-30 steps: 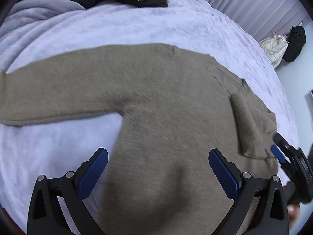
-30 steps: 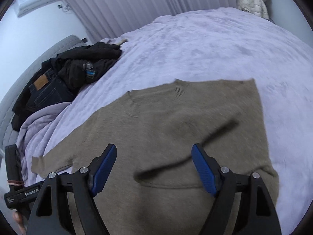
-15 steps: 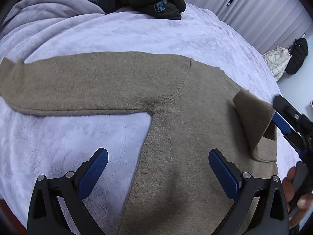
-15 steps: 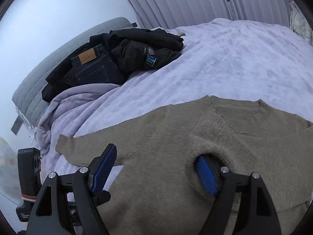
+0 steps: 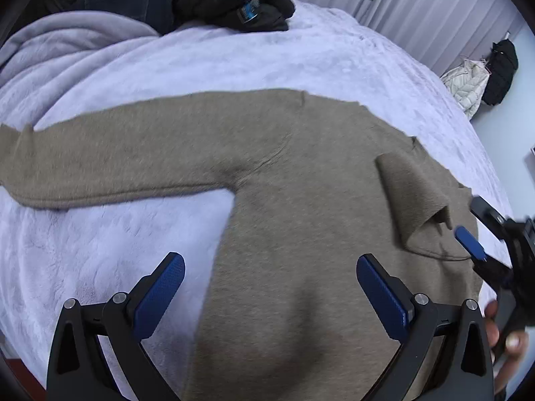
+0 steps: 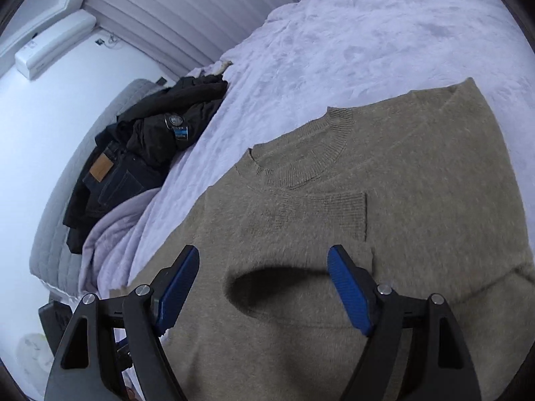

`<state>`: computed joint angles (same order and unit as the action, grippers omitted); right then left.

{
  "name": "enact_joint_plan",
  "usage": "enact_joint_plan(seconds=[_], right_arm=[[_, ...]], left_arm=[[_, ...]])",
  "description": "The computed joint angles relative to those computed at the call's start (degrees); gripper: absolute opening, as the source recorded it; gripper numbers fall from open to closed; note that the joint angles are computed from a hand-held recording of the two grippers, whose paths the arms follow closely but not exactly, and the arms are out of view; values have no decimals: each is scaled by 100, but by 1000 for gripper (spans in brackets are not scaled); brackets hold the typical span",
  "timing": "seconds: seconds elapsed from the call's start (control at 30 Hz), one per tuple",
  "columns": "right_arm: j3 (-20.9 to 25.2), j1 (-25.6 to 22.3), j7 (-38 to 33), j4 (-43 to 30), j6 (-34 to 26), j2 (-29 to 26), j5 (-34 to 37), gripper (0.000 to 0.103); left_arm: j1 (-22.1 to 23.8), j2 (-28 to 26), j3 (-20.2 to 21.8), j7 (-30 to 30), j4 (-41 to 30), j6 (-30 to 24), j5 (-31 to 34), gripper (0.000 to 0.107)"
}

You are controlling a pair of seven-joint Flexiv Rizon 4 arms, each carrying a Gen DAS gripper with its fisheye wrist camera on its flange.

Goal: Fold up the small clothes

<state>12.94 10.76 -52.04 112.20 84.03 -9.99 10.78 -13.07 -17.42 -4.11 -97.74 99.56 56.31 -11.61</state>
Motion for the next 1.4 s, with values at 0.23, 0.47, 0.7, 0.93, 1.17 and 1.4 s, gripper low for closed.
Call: enact_joint_plan(seconds=[0.23, 0.47, 0.7, 0.93, 1.17, 1.4], right_arm=[[121, 73, 300, -594, -253, -552, -444, 83], [23, 812, -905, -1827, -1297, -1018, -1796, 83], [271, -61, -1623, -1344, -1193, -504, -198, 84], [-448, -3, -1247, -847, -1083, -178, -341, 84], [-454, -622, -1406, -850, -1681, -530, 242, 63], [-1850, 206, 1171, 517, -2078, 237, -4419, 65]], left_arm=[[88, 28, -118, 209, 232, -47, -392, 103], [119, 210, -38, 216, 552, 247, -427, 103], [-250, -198, -365, 543, -184, 441, -350, 103], [-139, -1336, -1439, 1996, -1569, -98, -1673, 103], [-3, -2328, -1296, 1909, -2552, -1346, -2638, 70], [-185, -1454, -90, 476, -1713, 40, -1357, 103]])
